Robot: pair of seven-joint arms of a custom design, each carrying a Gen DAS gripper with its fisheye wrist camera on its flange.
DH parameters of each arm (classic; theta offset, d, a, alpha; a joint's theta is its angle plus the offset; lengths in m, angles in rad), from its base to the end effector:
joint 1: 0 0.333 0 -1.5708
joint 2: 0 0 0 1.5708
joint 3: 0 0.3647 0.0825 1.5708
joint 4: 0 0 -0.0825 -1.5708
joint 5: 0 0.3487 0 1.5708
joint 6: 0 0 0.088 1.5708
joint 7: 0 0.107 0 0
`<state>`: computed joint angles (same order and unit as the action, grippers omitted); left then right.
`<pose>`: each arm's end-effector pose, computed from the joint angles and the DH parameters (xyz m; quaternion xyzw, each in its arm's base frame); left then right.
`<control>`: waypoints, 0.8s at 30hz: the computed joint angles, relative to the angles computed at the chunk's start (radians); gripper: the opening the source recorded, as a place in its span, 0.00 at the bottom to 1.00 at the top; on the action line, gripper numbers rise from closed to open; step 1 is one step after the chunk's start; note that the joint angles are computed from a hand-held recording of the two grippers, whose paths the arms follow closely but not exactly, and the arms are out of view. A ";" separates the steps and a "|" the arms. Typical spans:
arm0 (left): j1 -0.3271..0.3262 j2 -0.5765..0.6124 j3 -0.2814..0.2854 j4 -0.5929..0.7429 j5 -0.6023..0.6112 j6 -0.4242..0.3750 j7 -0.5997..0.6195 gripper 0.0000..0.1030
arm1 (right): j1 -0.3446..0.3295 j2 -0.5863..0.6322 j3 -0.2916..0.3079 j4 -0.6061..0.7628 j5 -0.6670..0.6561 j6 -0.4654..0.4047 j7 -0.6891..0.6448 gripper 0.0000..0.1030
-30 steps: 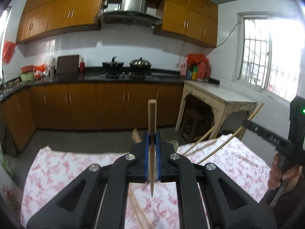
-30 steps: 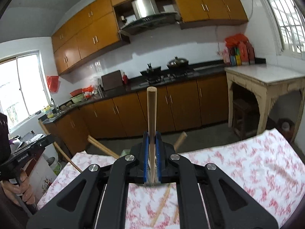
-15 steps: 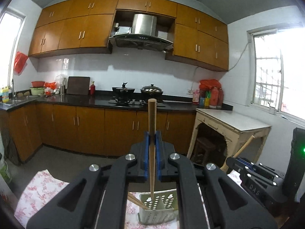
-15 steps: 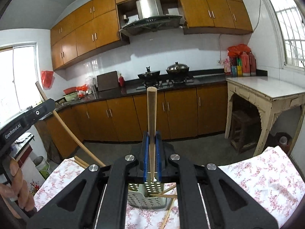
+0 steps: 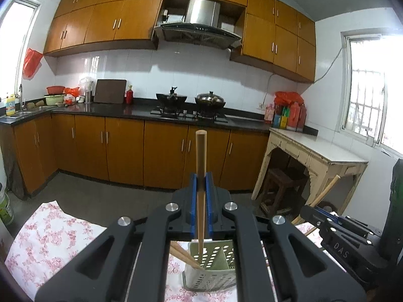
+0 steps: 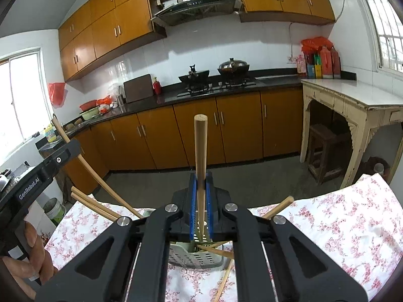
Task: Organize utensils
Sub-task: 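Lower both chopsticks into the green holder and open both tools, then close the left tool on a lying chopstick while the right tool grasps another chopstick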
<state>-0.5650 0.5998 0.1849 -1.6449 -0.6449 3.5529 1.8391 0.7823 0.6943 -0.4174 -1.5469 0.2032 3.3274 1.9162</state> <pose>0.6719 -0.2293 0.4847 -0.5743 0.5607 -0.4751 0.3607 0.6682 0.3418 0.4687 -0.6079 0.5772 -0.2707 0.4733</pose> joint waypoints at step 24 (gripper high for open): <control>0.113 -0.240 -0.162 -0.355 0.054 0.154 -0.029 0.22 | 0.380 -0.052 -0.416 -0.264 0.129 0.116 -0.004 0.25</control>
